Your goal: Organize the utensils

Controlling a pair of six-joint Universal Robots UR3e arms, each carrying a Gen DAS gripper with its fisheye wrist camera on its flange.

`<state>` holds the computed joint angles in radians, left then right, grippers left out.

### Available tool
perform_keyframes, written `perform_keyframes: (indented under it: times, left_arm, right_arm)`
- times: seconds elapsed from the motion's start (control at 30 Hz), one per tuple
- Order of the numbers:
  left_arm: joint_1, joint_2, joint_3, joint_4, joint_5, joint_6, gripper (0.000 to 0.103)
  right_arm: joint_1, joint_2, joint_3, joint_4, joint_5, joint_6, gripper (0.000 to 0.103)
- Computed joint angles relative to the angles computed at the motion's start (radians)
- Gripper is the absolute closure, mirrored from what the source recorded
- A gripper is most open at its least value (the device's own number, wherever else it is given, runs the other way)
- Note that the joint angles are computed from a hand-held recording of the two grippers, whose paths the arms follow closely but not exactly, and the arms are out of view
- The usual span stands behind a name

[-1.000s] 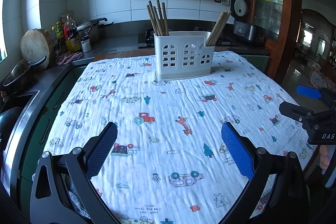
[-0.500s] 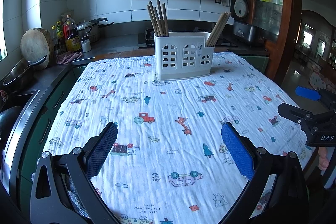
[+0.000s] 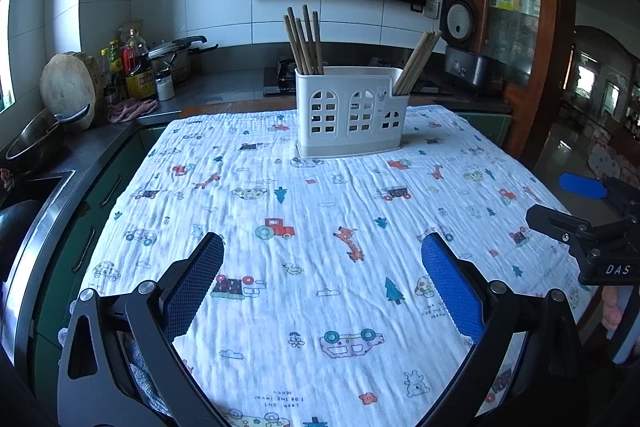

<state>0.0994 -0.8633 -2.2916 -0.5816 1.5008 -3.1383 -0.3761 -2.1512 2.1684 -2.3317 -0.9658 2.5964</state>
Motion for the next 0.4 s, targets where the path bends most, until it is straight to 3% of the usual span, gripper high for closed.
perform_keyframes:
  times: [0.4]
  left_arm:
    - [0.017,0.002,0.006,-0.027,-0.021,0.003,0.005]
  right_arm:
    - [0.005,0.009,0.002,-0.007,-0.003,-0.002,0.007]
